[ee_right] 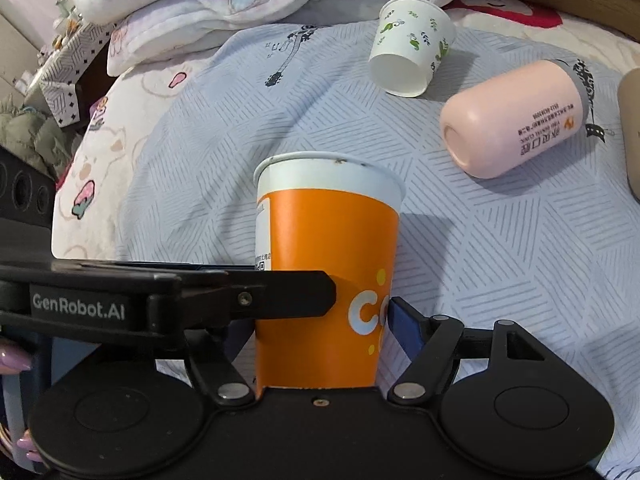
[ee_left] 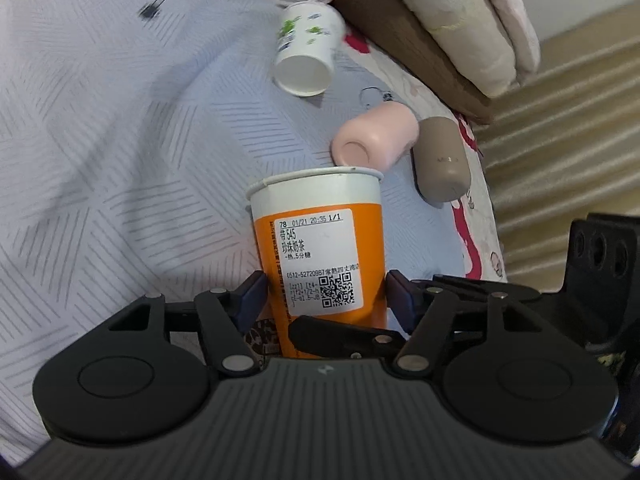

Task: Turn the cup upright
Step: 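Lower the upright orange cup onto the cloth with the right gripper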

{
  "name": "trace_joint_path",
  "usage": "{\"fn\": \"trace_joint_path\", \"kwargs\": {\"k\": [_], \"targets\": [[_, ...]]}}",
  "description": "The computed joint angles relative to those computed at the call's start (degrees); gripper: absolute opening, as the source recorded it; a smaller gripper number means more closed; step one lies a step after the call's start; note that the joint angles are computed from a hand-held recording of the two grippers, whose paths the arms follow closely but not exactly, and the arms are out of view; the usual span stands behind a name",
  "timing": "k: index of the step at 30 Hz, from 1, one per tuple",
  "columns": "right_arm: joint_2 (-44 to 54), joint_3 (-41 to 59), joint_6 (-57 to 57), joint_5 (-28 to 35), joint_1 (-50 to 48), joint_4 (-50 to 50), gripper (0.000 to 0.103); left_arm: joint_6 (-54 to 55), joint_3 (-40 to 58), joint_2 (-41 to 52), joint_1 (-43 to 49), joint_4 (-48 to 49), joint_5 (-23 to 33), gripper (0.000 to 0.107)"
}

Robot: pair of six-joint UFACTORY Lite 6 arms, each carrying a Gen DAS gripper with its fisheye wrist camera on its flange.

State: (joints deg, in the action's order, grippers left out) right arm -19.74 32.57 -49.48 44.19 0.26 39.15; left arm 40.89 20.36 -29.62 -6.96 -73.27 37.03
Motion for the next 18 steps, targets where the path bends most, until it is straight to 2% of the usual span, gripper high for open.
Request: {"fn": "trace_joint_path", "kwargs": {"k": [5,11,15,17,18], "targets": [[-9.36,-4.23,-2.51,-1.71,1.85,0.56,0.077,-7.15,-0.86,-10.44,-5.43,8.54,-6.00,0.063],[-21.69,-7.81,-3.27,-6.53,6.25,1.28,0.077,-8.43,-1.43,-20.00,-4.89,13.66,-7.50,0.063],[-29.49,-12.77,3.25,-17.87,16.78,-7.15,0.077,-5.68,-1.95,-22.42,-1.90,12.57,-5.97,0.063],[-30.16,-14.00,6.54,-22.75,21.11,-13.51,0.077,-7.13,-2.86,-24.38,-2.32,14.55,-7.20,0.063],[-29.83,-14.59,6.05,-25.45,22.71,-15.16,0.077,-9.83,-3.06,-25.01,-4.31,17.12,-9.76,0.063]]}}
